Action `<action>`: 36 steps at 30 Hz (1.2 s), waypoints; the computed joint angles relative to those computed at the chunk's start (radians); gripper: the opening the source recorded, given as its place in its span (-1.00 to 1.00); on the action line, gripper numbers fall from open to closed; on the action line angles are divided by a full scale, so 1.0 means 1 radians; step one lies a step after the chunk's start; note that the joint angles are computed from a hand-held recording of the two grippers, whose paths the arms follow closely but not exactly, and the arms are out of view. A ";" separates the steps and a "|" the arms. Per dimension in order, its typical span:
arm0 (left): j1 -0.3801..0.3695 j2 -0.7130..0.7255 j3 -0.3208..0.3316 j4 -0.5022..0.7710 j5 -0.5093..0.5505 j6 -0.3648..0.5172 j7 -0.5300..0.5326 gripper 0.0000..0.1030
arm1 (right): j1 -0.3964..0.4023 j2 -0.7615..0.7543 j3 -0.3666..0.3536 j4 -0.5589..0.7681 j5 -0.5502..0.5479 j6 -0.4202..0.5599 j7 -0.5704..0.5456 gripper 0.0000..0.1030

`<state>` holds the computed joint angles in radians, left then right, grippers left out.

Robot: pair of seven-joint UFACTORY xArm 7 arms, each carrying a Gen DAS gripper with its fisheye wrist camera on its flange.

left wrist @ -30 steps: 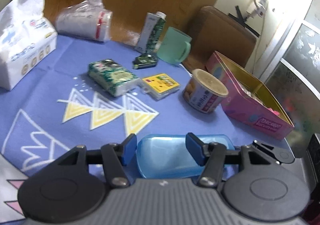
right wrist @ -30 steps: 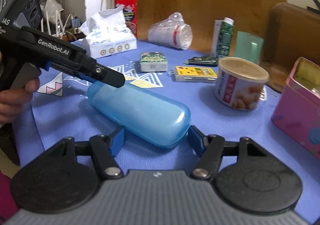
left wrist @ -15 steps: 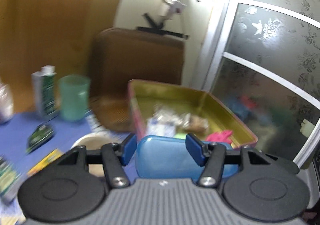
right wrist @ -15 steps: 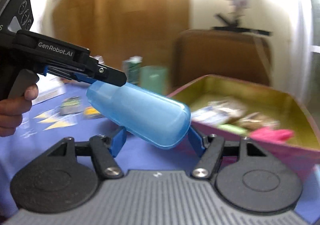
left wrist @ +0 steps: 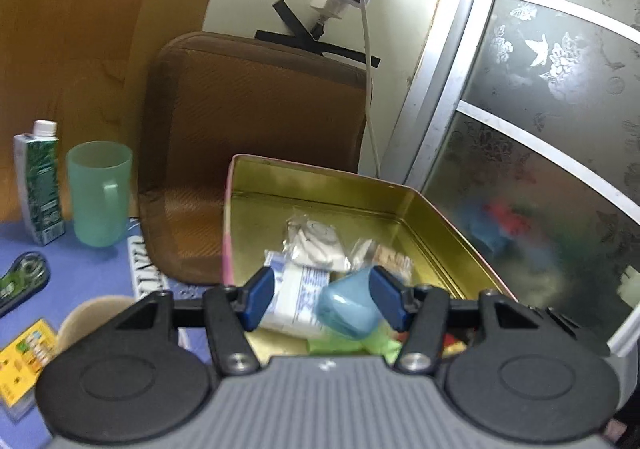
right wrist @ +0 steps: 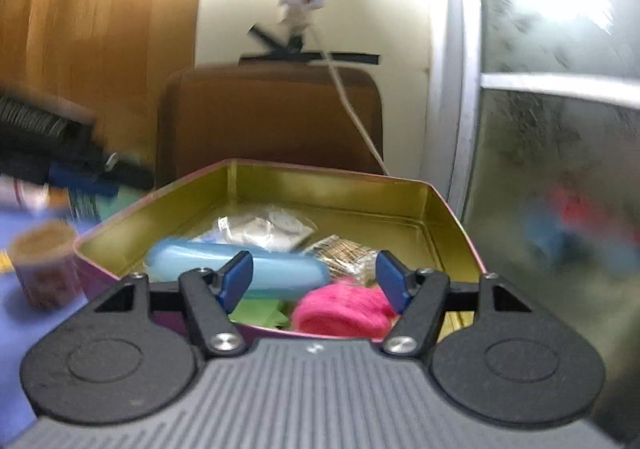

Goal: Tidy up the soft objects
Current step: 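Carry the blue case with the left gripper into the pink tin, release, then withdraw the open left gripper from the tin, then move the right gripper over the green correction-tape dispenser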

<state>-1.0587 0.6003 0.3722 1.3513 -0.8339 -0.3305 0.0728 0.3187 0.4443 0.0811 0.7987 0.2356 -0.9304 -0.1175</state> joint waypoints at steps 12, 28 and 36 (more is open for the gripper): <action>0.184 -0.333 -0.319 -0.600 0.058 -0.331 -0.015 0.03 | 0.025 -0.036 0.067 -0.087 -0.156 -0.071 0.135 0.30; 0.357 -0.383 -0.443 -0.825 -0.392 -0.498 0.108 0.02 | 0.170 0.061 0.131 0.184 -0.383 0.362 0.143 -0.14; 0.462 -0.384 -0.540 -0.874 -0.312 -0.560 -0.014 0.07 | 0.242 0.223 0.118 0.638 -0.278 0.741 0.176 -0.13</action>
